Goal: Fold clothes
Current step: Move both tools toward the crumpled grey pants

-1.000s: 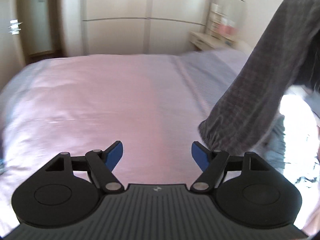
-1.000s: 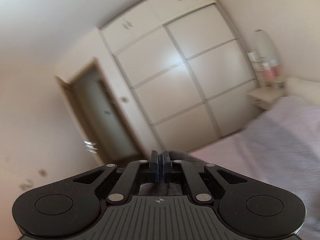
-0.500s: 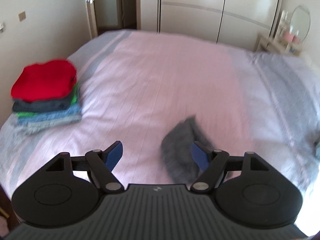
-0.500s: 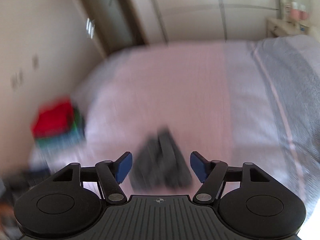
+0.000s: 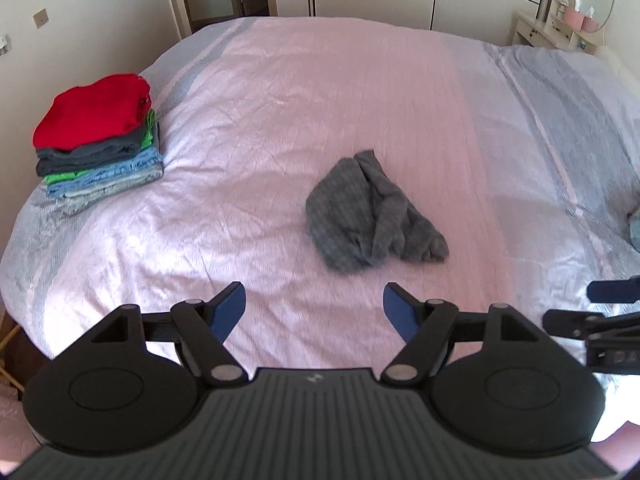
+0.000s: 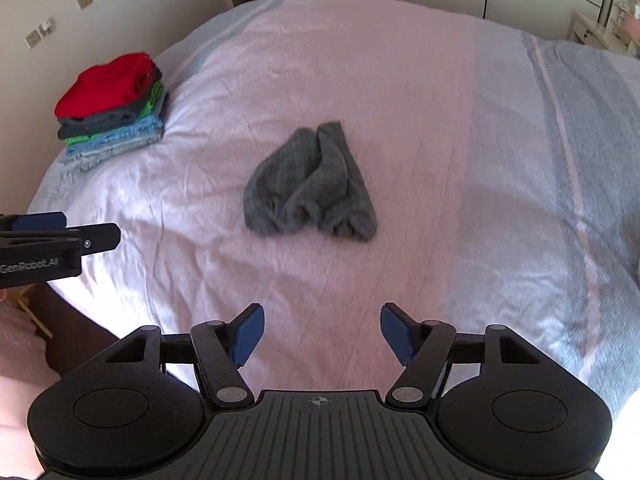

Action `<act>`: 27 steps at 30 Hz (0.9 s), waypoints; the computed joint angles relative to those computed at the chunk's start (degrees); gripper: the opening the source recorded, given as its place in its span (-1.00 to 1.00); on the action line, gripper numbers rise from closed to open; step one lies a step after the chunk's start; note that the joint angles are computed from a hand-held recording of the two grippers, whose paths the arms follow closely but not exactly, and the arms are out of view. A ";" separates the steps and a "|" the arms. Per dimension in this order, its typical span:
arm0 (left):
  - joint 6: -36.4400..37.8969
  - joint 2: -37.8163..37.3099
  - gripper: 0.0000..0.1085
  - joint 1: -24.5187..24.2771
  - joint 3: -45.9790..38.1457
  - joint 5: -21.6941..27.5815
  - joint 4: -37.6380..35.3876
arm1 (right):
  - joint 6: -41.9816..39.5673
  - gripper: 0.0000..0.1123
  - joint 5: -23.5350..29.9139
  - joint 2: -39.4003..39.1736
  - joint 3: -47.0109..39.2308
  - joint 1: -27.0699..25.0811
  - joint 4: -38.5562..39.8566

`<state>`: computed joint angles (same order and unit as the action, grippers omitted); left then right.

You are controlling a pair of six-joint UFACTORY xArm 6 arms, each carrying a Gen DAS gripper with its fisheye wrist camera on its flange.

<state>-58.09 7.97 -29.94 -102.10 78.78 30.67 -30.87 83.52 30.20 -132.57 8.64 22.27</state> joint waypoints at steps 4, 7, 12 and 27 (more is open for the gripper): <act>-1.81 -0.08 0.35 -3.31 -1.05 4.11 0.87 | -4.25 0.21 -4.91 -8.61 14.59 -1.41 1.69; -2.45 -0.04 0.35 -4.52 -1.13 5.07 1.26 | -5.80 0.21 -7.46 -12.55 21.05 -1.93 2.25; -2.93 -0.28 0.35 -6.24 -0.57 5.50 1.46 | -4.97 0.21 -8.97 -15.49 25.43 -2.85 2.68; 4.50 -5.86 0.35 2.20 9.92 -6.20 -0.73 | 6.17 0.21 -15.84 -8.93 17.78 2.96 -1.96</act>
